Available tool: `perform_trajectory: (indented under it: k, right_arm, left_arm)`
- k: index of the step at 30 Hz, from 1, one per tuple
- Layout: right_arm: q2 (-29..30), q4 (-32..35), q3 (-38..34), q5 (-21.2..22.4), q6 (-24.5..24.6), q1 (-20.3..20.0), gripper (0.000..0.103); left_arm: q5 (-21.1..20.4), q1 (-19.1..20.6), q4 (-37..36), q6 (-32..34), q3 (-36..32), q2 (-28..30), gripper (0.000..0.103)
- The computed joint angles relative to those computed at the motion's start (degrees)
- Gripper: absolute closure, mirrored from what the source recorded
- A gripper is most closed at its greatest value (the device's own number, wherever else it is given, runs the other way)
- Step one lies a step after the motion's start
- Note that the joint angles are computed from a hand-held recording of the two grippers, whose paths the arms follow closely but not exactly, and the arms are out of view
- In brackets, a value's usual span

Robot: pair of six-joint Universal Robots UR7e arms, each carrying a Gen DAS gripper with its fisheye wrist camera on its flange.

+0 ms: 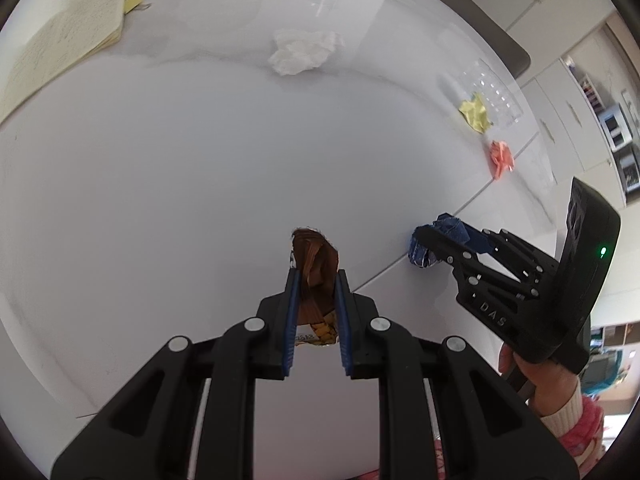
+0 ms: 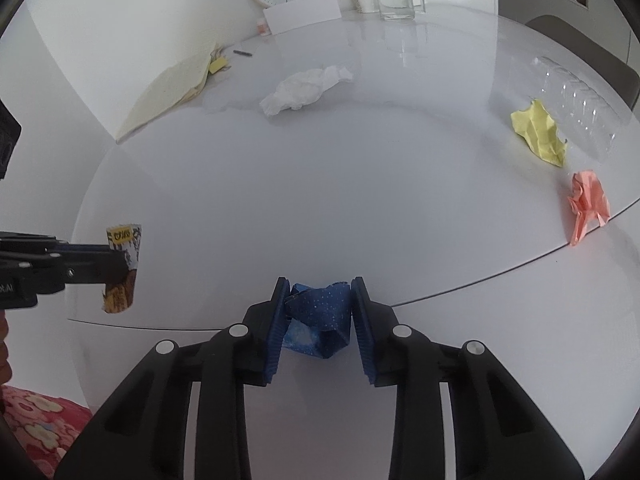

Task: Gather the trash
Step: 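Carry both items to the bin and open both tools over it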

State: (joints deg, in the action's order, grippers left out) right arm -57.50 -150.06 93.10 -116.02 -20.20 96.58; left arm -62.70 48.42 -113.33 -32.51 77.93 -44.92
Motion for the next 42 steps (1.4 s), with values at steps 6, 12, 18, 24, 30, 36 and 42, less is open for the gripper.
perform_trajectory:
  k: [6, 12, 18, 24, 30, 36, 42]
  right_arm:
    - [-5.32, -1.1, 3.64, 0.9, 1.41, -0.32, 0.071]
    - [-17.11, -3.82, 12.55, -2.69, 5.49, -1.35, 0.071]
    - [-32.71, -4.56, 23.24, -9.93, 11.06, -4.43, 0.071]
    - [-44.16, -3.23, 30.15, -13.04, 11.66, -10.95, 0.071]
    - [-47.7, -0.88, 31.91, -11.19, 10.54, -19.01, 0.022]
    - [-52.07, -0.94, 33.48, -10.87, 11.21, -22.0, 0.005]
    - [-56.39, 1.34, 33.67, -9.64, 12.75, -24.66, 0.003]
  left_arm:
    - [-0.06, -2.04, 0.79, 4.09, -2.1, 2.28, 0.086]
    - [-5.77, -5.12, 0.24, 11.03, -6.71, 7.79, 0.086]
    - [-14.65, -9.72, 0.96, 18.6, -12.76, 15.42, 0.086]
    - [-21.66, -13.82, 3.63, 23.13, -18.89, 22.62, 0.086]
    - [-24.11, -16.38, 7.72, 24.21, -24.06, 28.15, 0.086]
    - [-25.02, -18.2, 10.53, 24.29, -27.22, 31.81, 0.086]
    - [-26.89, -19.5, 14.13, 23.14, -32.48, 36.51, 0.078]
